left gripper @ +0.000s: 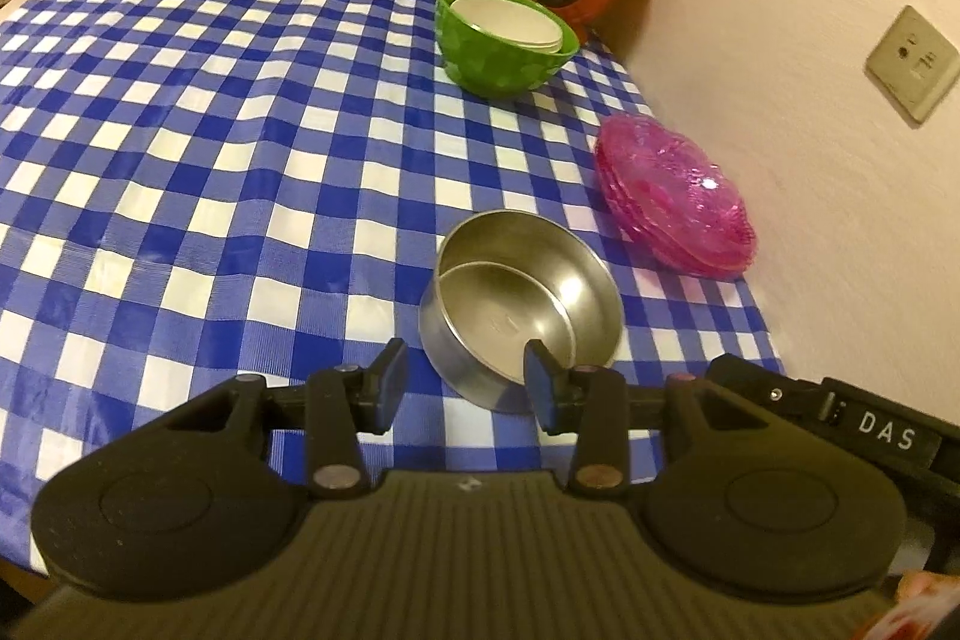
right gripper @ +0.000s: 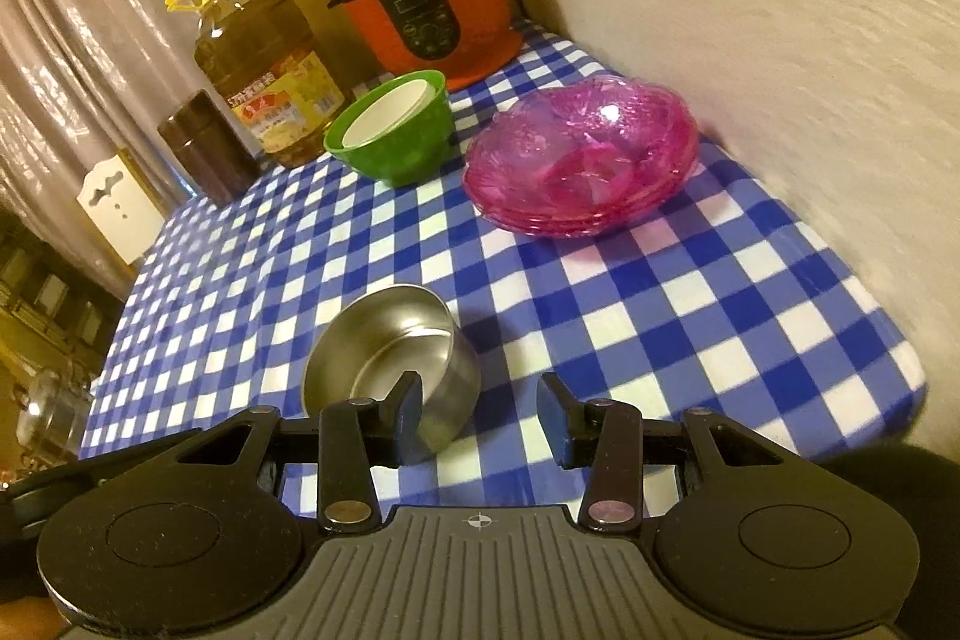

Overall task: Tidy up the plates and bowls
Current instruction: 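Move both grippers toward the steel bowl, then close the left gripper on the steel bowl rim while the right gripper grips it too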

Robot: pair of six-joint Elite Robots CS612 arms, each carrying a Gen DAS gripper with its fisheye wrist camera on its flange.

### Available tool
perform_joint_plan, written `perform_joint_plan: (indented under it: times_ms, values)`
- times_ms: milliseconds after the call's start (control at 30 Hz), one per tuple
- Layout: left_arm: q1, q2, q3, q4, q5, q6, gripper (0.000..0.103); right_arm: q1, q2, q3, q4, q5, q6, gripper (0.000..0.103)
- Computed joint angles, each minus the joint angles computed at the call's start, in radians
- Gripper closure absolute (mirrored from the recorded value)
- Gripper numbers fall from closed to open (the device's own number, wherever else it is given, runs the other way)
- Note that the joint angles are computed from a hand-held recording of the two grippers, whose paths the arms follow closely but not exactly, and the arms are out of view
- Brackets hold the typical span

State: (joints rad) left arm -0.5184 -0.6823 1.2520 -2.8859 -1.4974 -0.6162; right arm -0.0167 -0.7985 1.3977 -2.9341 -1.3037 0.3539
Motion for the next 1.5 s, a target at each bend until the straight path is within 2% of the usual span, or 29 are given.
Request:
perform_joint_plan:
  times_ms: [333, 567, 733, 867, 1100, 1500]
  values:
    - [0.019, 0.066, -0.086, 0.024, -0.018, -0.054, 0.070, 0.005, 0.074, -0.097, 0.045, 0.019, -0.006, 0.060]
    - [0.020, 0.096, -0.127, 0.053, -0.026, -0.054, 0.079, 0.002, 0.107, -0.138, 0.082, 0.058, 0.006, 0.062]
    - [0.019, 0.105, -0.136, 0.054, -0.014, -0.048, 0.086, 0.004, 0.124, -0.164, 0.110, 0.063, 0.007, 0.074]
    - [0.019, 0.108, -0.137, 0.048, -0.019, -0.049, 0.089, 0.005, 0.133, -0.176, 0.117, 0.064, 0.010, 0.077]
    - [0.018, 0.111, -0.143, 0.053, -0.016, -0.043, 0.090, 0.007, 0.138, -0.188, 0.132, 0.077, 0.009, 0.090]
    - [0.017, 0.088, -0.109, 0.035, -0.020, -0.038, 0.092, 0.011, 0.121, -0.170, 0.134, 0.066, 0.001, 0.091]
